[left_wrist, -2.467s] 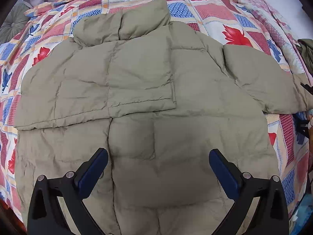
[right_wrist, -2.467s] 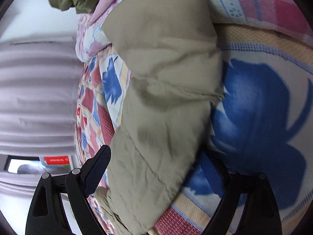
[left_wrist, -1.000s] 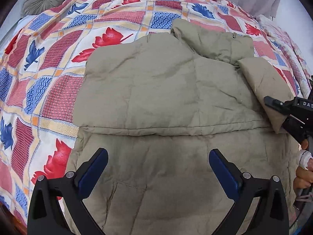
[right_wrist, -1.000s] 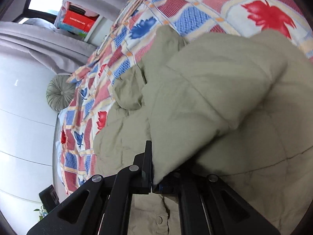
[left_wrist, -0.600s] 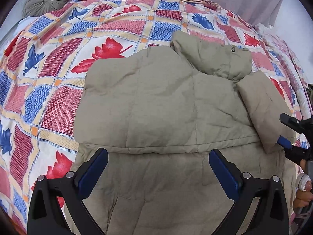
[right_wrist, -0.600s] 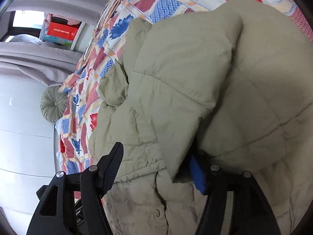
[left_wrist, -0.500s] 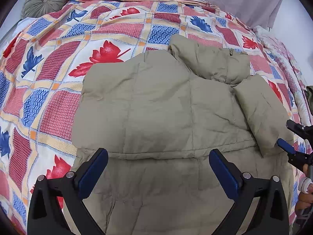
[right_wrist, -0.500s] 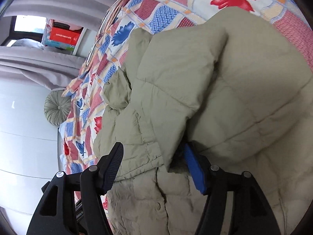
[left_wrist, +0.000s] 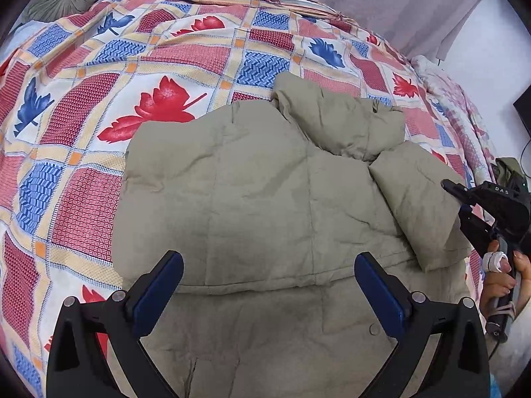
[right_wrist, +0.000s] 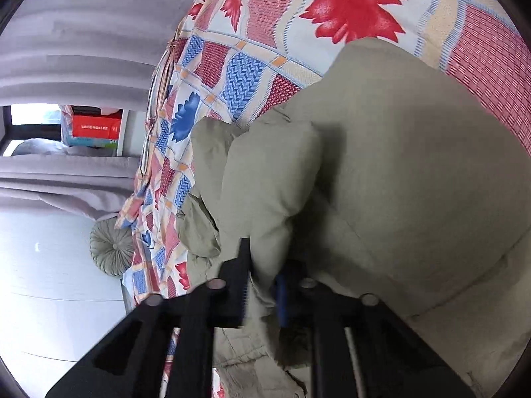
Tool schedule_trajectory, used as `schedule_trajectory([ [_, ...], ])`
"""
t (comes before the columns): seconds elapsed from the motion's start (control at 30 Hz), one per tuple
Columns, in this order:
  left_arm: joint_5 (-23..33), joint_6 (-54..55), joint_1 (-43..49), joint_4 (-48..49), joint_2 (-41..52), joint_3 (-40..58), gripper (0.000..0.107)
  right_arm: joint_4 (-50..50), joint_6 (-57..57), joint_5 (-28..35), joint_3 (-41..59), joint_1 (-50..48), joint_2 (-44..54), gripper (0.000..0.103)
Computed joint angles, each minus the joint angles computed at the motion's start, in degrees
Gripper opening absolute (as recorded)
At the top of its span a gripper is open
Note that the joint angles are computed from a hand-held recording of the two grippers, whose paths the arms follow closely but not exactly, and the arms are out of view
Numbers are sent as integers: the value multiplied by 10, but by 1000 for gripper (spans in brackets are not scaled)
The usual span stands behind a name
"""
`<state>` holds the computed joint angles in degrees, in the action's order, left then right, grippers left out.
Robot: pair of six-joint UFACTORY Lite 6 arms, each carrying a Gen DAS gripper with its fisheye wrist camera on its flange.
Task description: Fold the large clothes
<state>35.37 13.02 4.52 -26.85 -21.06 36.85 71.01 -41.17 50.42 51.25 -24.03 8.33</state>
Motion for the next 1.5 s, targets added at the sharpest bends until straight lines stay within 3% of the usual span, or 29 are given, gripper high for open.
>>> schedule_trajectory([
  [0.17,53,126,96,-96,5,14,103,-71,-4,-48,56,150,-58,8],
  [0.37,94,191,155,-153,25,30,103,-291,117,-177,47,399,-86,8],
  [0.5,95,200,142,-171,41,34,103,-360,186,-212,12,458,-73,11],
  [0.57,87,197,120,-181,52,36,103,-367,193,-211,-3,459,-70,14],
  [0.63,79,195,97,-197,65,42,103,-355,179,-204,-16,450,-80,33],
  [0.73,66,194,64,-228,95,53,103,-325,142,-168,-27,406,-111,48],
  [0.97,10,203,-18,-275,198,103,101,-346,44,-31,-109,179,-253,46],
  [1.03,-8,201,-43,-280,234,119,101,-383,9,-8,-129,92,-274,34],
  [1.13,-24,174,-76,-269,297,151,78,-421,-44,-6,-139,-14,-257,29],
  [1.17,-24,164,-83,-271,317,161,59,-423,-60,-9,-138,-41,-244,28],
  [1.2,-15,171,-85,-289,335,170,28,-424,-73,-17,-134,-62,-228,26],
  [1.23,3,183,-85,-314,356,183,16,-421,-83,-23,-130,-78,-213,25],
  [1.3,-13,164,-99,-320,349,186,10,-408,-96,-39,-112,-96,-182,23],
  [1.5,-33,117,-82,-258,277,188,9,-412,-78,-100,-59,-69,-142,22],
])
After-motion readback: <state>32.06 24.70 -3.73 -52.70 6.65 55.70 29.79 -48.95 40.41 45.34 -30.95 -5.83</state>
